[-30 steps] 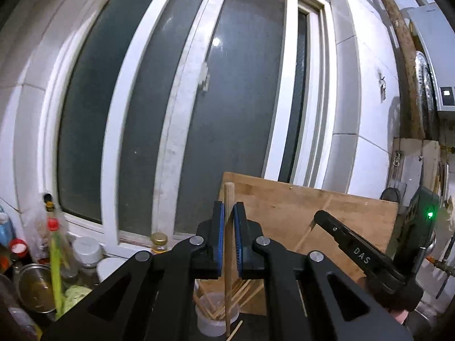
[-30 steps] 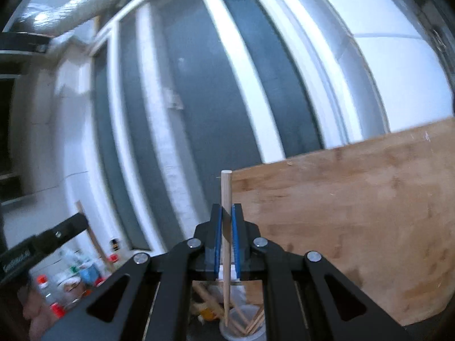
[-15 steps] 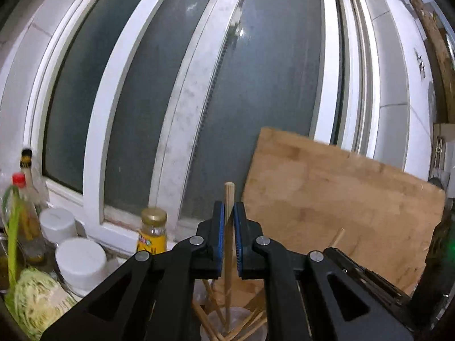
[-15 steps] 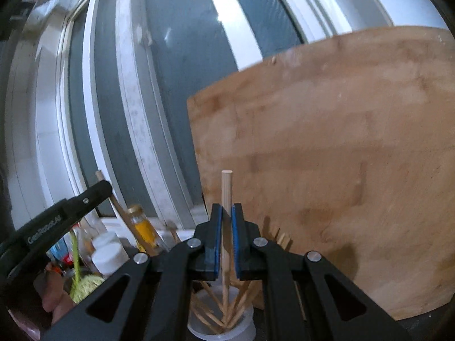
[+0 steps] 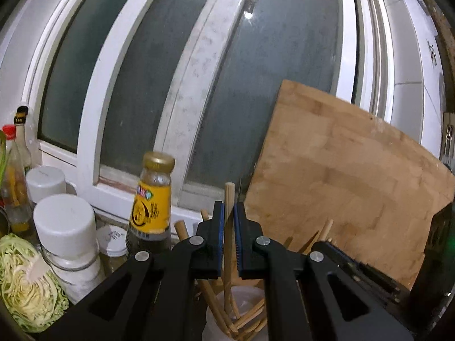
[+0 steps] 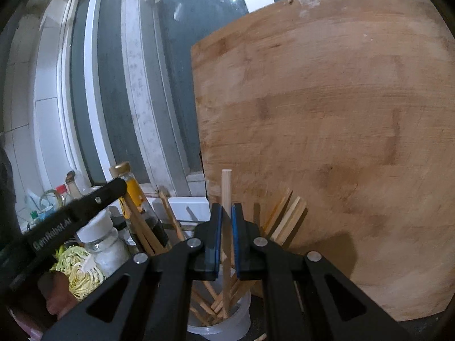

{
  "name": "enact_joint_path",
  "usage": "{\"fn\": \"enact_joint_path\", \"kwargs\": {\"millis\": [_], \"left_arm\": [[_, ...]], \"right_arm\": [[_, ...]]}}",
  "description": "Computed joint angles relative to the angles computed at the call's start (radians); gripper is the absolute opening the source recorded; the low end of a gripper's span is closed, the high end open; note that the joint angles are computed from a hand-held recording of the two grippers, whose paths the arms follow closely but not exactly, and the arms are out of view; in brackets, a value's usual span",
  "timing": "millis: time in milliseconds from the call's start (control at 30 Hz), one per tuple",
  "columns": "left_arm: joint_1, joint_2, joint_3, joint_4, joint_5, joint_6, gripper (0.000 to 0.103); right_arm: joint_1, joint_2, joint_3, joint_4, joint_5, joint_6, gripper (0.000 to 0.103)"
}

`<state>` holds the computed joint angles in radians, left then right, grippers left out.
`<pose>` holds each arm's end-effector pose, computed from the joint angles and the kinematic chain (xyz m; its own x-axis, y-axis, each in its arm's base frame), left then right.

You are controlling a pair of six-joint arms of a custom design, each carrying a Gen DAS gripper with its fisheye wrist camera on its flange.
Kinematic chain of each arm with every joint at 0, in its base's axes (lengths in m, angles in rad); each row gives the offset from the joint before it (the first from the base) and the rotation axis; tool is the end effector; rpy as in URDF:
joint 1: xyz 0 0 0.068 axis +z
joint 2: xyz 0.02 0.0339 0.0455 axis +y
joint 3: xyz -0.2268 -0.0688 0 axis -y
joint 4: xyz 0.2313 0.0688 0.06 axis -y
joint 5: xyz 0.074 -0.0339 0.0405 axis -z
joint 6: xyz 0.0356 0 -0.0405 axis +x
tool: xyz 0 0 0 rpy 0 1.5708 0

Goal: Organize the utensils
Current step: 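Open both tools to drop the chopsticks into the cup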

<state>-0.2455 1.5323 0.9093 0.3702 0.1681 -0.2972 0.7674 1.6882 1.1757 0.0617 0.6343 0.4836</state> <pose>0.3281 -0.0884 0.2266 -0.3482 -0.2104 -0.9135 0.3083 0.8946 -0.3235 0.2809 0.2417 0.2329 -0.3591 0.1739 -0.9169 -0.0094 0.9818 0.1899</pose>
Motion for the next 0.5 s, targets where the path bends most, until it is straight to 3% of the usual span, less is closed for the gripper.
{"fn": "enact_joint_path", "kwargs": {"millis": [200,267,333,467,500], "left_arm": [[-0.007,0.044,0.012,0.020,-0.007,0.030,0.006],[-0.005,0.043,0.015,0.012,-0.006,0.034,0.007],[-0.008,0.018,0.001,0.008,-0.019,0.048,0.016],[-0.026,-0.099,-0.081,0.028,-0.081,0.099,0.059],[-0.037,-0.130,-0.089,0.008,-0.119,0.109,0.064]], "right_arm": [[0.004,-0.018,0.002,-0.024,-0.015,-0.013,0.007],[0.006,-0.026,0.001,-0.034,-0.003,-0.018,0.013],[0.006,-0.043,-0.011,-0.032,0.000,-0.013,0.024],[0.016,-0.104,-0.052,-0.024,0.022,-0.022,0.032],[0.019,-0.115,-0.056,-0.034,0.026,-0.021,0.037]]}}
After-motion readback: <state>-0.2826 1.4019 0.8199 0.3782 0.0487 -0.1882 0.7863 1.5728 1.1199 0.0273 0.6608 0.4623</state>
